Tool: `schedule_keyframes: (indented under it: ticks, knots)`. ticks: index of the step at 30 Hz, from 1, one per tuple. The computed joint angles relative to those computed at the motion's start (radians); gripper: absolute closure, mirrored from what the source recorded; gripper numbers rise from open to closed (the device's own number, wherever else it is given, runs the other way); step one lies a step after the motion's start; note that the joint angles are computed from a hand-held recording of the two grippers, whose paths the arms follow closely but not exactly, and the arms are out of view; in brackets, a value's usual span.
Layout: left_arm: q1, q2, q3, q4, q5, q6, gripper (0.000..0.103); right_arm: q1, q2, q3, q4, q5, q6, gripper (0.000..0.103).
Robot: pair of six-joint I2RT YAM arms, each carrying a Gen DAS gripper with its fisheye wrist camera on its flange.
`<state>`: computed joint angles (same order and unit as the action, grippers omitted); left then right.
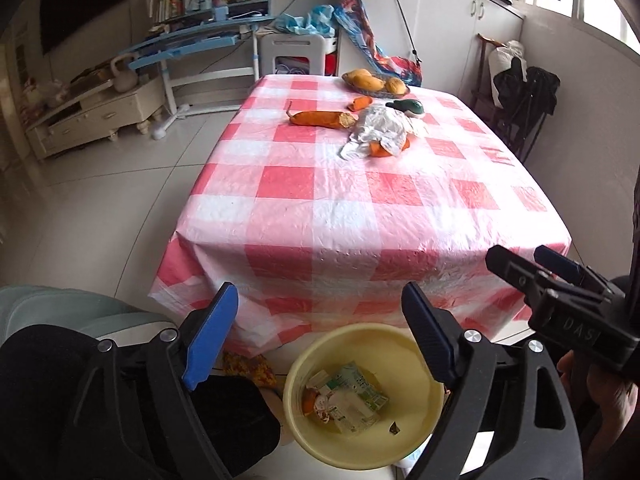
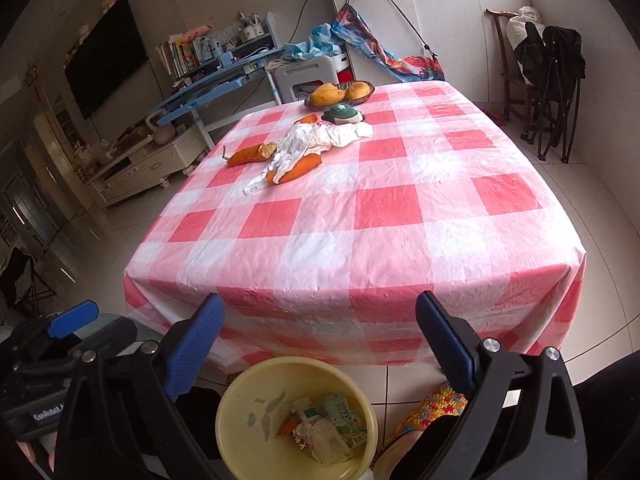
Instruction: Collect trash
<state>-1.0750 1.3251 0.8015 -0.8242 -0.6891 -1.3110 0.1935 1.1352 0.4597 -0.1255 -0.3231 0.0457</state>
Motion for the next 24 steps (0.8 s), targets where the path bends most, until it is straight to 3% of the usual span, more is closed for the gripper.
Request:
schedule_keyframes:
  ticks: [9,24]
  knots:
    - [0.025,-0.018,-0.022,0.025,0.001,-0.012,0.018,0.041,0.017,-0.01,0.001,0.058,-0.025,0.01]
    - [0.024,0.005,-0.017,0.032,0.007,-0.014,0.017,0.043,0.026,-0.007,-0.013,0.061,-0.024,0.01]
